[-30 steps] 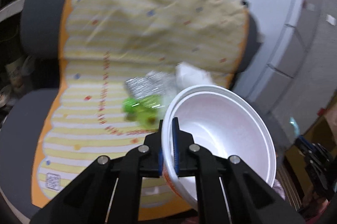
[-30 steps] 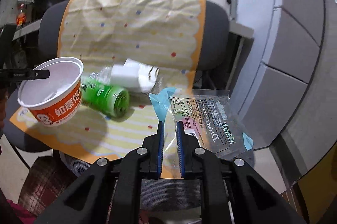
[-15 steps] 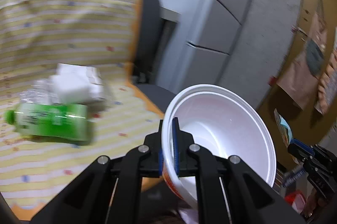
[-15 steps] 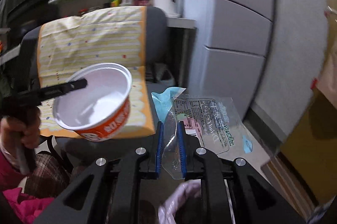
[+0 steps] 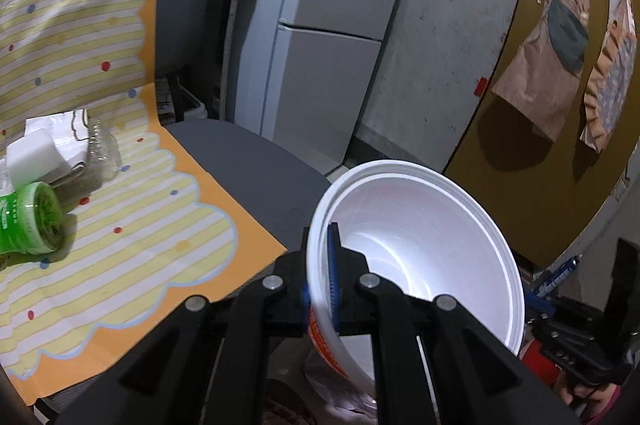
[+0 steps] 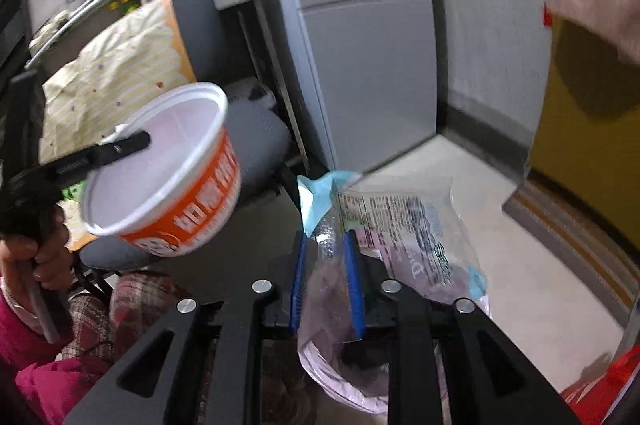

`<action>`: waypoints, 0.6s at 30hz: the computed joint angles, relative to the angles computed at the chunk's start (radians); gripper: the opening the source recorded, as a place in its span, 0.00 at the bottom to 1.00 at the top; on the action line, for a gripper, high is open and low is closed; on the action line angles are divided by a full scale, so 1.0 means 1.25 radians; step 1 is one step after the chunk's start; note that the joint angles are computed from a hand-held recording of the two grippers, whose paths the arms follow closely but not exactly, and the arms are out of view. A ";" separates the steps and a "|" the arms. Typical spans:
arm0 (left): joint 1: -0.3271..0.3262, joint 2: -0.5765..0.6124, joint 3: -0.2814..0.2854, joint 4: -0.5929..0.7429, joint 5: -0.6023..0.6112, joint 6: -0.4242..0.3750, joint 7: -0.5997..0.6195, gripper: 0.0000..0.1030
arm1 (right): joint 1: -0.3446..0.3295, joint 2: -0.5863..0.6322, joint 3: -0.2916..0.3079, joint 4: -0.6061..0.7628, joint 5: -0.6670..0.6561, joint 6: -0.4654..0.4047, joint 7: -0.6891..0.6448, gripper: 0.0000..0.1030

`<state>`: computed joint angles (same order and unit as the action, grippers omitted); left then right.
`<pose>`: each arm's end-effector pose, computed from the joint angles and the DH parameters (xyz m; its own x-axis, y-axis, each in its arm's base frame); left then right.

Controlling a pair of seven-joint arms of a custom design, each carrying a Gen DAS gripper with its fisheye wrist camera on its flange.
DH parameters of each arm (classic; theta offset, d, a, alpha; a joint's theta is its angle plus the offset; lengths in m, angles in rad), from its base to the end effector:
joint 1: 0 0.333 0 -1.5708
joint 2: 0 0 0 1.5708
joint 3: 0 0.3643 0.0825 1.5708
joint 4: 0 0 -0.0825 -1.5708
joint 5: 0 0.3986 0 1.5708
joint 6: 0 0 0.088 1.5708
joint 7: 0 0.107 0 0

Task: Collect trash
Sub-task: 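Carry the bowl and clear wrapper over the pink-lined bin, then open both tools to drop bowl and wrapper into the bin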

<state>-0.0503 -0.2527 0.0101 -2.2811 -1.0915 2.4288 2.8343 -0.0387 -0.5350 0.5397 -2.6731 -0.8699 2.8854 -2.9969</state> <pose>0.5059 -0.0230 0.5417 -0.6186 -0.7543 0.2198 -0.5877 0.2586 -0.7666 0.3299 0.2445 0.4653 -0.2631 -0.9301 -0.2563 -0.5721 0.3643 -0.7348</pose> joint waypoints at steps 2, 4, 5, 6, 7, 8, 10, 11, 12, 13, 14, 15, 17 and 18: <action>-0.003 0.000 -0.007 -0.005 0.006 0.007 -0.004 0.05 | 0.005 0.009 -0.012 -0.010 0.005 0.006 -0.003 0.32; -0.010 0.001 -0.016 -0.010 0.014 0.016 -0.010 0.05 | 0.000 0.007 -0.013 -0.017 0.003 0.008 0.006 0.42; -0.013 0.002 -0.017 -0.010 0.017 0.017 -0.013 0.05 | 0.001 0.003 -0.013 -0.020 0.004 0.005 0.007 0.42; -0.017 0.003 -0.021 -0.012 0.022 0.019 -0.014 0.05 | -0.002 -0.002 -0.014 -0.023 0.002 0.004 0.008 0.42; -0.021 0.004 -0.022 -0.013 0.024 0.019 -0.014 0.05 | -0.008 -0.015 -0.013 -0.029 -0.001 0.002 0.016 0.42; -0.024 0.003 -0.025 -0.016 0.028 0.020 -0.014 0.05 | -0.013 -0.031 -0.008 -0.032 -0.001 -0.007 0.024 0.42; -0.032 0.004 -0.028 -0.020 0.039 0.013 -0.010 0.05 | -0.024 -0.072 0.001 -0.041 -0.002 -0.027 0.046 0.42; -0.036 0.005 -0.030 -0.022 0.047 0.008 -0.009 0.05 | -0.028 -0.096 0.003 -0.045 -0.002 -0.038 0.054 0.42; -0.040 0.007 -0.034 -0.024 0.060 0.001 -0.010 0.05 | -0.030 -0.118 0.006 -0.048 0.001 -0.052 0.059 0.42; -0.044 0.009 -0.038 -0.026 0.069 -0.003 -0.011 0.05 | -0.030 -0.146 0.007 -0.052 0.004 -0.070 0.063 0.42; -0.047 0.009 -0.040 -0.029 0.074 -0.008 -0.010 0.05 | -0.031 -0.165 0.009 -0.054 0.006 -0.082 0.064 0.42; -0.052 0.012 -0.043 -0.030 0.083 -0.019 -0.010 0.05 | -0.032 -0.184 0.011 -0.055 0.009 -0.096 0.066 0.42; -0.063 0.016 -0.052 -0.033 0.095 -0.033 -0.010 0.05 | -0.036 -0.224 0.016 -0.061 0.010 -0.114 0.074 0.43; -0.067 0.018 -0.054 -0.032 0.100 -0.042 -0.009 0.05 | -0.039 -0.236 0.017 -0.062 0.008 -0.117 0.075 0.44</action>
